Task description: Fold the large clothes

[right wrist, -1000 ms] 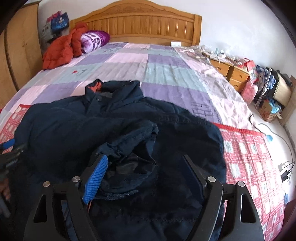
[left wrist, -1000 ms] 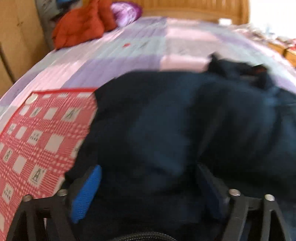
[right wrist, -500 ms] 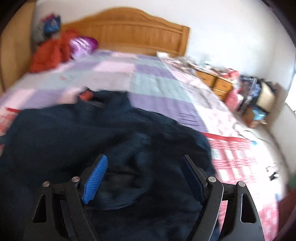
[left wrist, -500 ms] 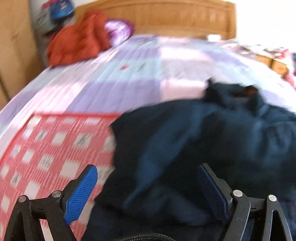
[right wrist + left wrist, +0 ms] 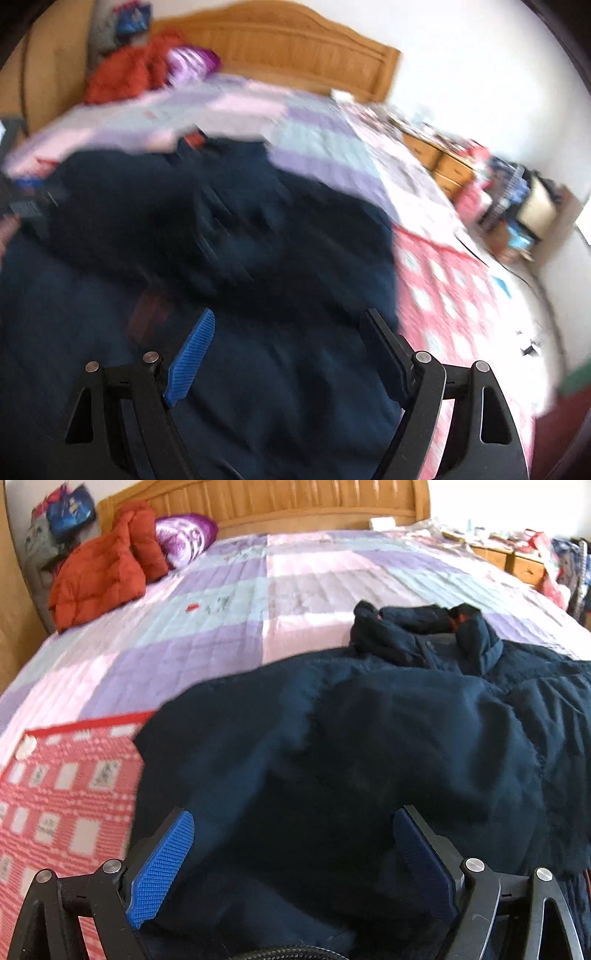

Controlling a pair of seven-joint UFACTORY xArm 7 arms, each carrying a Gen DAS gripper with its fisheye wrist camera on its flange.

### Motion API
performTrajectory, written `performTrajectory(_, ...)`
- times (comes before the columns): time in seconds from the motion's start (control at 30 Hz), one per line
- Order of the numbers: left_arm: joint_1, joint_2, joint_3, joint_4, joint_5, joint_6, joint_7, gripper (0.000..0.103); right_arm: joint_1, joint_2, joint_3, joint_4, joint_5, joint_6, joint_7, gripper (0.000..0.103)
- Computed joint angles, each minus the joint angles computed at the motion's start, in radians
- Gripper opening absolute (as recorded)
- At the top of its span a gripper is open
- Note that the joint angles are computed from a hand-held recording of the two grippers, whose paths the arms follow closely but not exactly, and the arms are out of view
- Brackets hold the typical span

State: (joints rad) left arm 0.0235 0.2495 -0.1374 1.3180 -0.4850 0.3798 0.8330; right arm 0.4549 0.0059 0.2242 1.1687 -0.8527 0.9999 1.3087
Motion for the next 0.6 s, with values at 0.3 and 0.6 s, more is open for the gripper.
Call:
performTrajectory(0.3, -0.008, 0.116, -0.006, 0.112, 0.083, 0.021, -0.131, 0.103, -0.041, 0.319, -0.136, 0.24, 0.056, -0.18, -0.169, 0.085)
performTrajectory(0.6, -0.056, 0.196, 0.015, 0.236, 0.201, 0.073, -0.279, 0.103, -0.04, 0.464, -0.221, 0.426, 0.167, -0.155, -0.366, 0.098)
